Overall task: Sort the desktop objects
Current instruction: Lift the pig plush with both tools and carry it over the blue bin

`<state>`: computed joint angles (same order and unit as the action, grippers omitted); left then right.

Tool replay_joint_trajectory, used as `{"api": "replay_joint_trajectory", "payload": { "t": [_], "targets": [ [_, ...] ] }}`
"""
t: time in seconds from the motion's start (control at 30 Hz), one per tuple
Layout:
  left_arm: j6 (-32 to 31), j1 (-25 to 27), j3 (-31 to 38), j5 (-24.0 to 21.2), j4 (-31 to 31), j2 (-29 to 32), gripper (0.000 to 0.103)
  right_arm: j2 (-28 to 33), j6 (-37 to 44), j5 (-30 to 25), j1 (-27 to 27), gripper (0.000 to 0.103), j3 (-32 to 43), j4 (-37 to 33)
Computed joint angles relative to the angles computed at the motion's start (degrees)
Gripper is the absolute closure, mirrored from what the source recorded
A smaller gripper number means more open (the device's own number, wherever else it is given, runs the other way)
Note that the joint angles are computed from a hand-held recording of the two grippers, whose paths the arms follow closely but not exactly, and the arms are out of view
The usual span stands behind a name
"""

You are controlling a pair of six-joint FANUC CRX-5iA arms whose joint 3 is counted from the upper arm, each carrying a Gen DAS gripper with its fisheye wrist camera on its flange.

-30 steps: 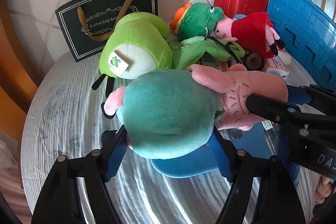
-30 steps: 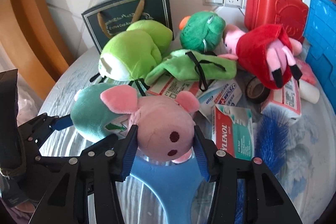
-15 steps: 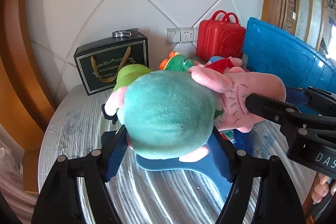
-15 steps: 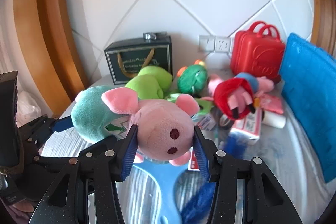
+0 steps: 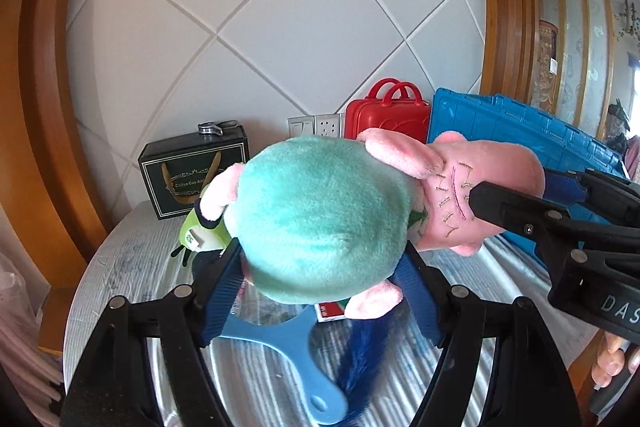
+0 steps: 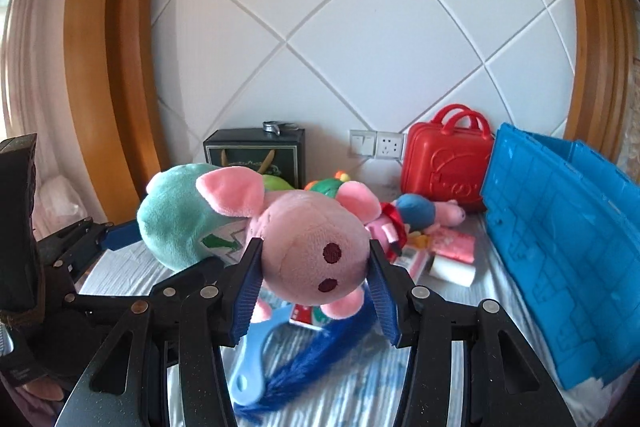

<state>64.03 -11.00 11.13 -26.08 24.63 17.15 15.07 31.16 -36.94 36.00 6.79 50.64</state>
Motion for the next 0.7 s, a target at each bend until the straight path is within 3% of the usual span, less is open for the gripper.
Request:
{"api": "replay_joint_trajectory", "payload": {
  "t": [0.17,0.3,0.53,0.7],
  "targets": [
    [19.4,-5.9,6.5,-1.7,-16.9,0.6,0.029,-6.3,7.6,4.0,-3.9,0.054,-5.4,-3.6],
    [26.3,-9.3,12.0,-4.7,-23.4,2.4,0.029,-9.1,11.4,5.3,-6.6,0.054,-7.2,-6.0],
    [24.7,-11.7,15.8,-5.3,-24.4,4.0,0.029,-12.9,5.9,6.5,-8.5,0.054,-11.4,-2.2],
    [18.4,-11.4,13.3,-2.1,-17.9,3.2,0.029,-15.0,0.0,5.5,-8.3,0.054,-13.8,4.4]
  ]
}}
